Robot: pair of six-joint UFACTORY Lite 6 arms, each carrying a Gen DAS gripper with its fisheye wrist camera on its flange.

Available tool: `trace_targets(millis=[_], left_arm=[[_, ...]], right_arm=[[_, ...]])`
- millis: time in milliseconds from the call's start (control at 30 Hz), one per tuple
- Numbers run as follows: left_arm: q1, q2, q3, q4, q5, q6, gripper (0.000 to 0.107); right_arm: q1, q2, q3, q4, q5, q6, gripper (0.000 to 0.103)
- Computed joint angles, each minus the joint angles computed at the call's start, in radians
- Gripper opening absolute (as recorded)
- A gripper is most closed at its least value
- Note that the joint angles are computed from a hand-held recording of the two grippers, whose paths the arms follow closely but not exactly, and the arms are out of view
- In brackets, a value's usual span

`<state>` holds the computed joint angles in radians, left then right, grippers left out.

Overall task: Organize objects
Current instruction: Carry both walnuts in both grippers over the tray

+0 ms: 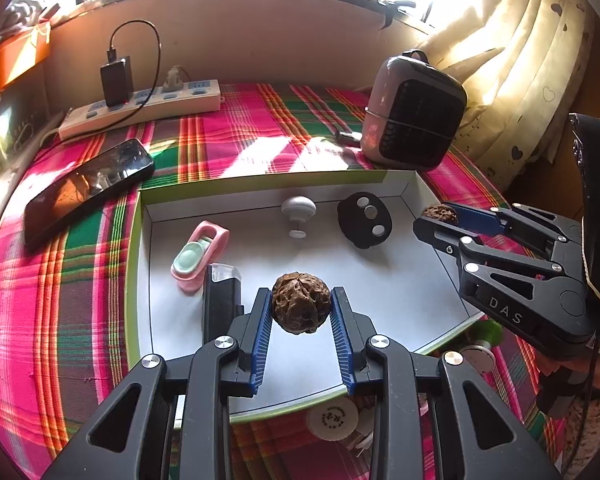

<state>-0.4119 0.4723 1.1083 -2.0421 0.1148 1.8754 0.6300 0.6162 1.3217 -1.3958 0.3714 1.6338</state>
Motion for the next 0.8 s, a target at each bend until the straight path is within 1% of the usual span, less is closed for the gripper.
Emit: trace_targets(millis=[167,300,400,567,667,767,800], left_arm=[[0.005,0.035,0.034,0.043,-0.008,-0.042,0.027],[0.006,0.064,0.061,0.075,-0.020,-0.072,0.027],[0.004,0.071,0.071,0.045,-0.025,-0.039,0.027],[0.004,0.089,0.097,0.175,-0.028,-0.166,0.027],[0.001,0.101,0.111,0.194,-0.033,-0.183,0.027],[0.002,0.119,0.129,0.318,-0.037,-0.309,0.027],[0.001,0.121,0.130,0.318,-0.038,-0.310,0.027]], right_arm=[[0.006,0.067,0.082,0.062,0.043,-0.107,0.032],[0.009,0.103,0.126,0.086,0.064,-0.153,0.032],[0.007,0.122,0.146,0.094,0.066,-0.169,0.032],[-0.003,0.143,0.167,0.108,0.047,-0.199,0.032],[-0.004,0.154,0.180,0.123,0.049,-0.218,0.032],[-0.007,0.163,0.189,0.129,0.041,-0.227,0.032],[-0.009,0.166,0.193,0.137,0.039,-0.237,0.032]])
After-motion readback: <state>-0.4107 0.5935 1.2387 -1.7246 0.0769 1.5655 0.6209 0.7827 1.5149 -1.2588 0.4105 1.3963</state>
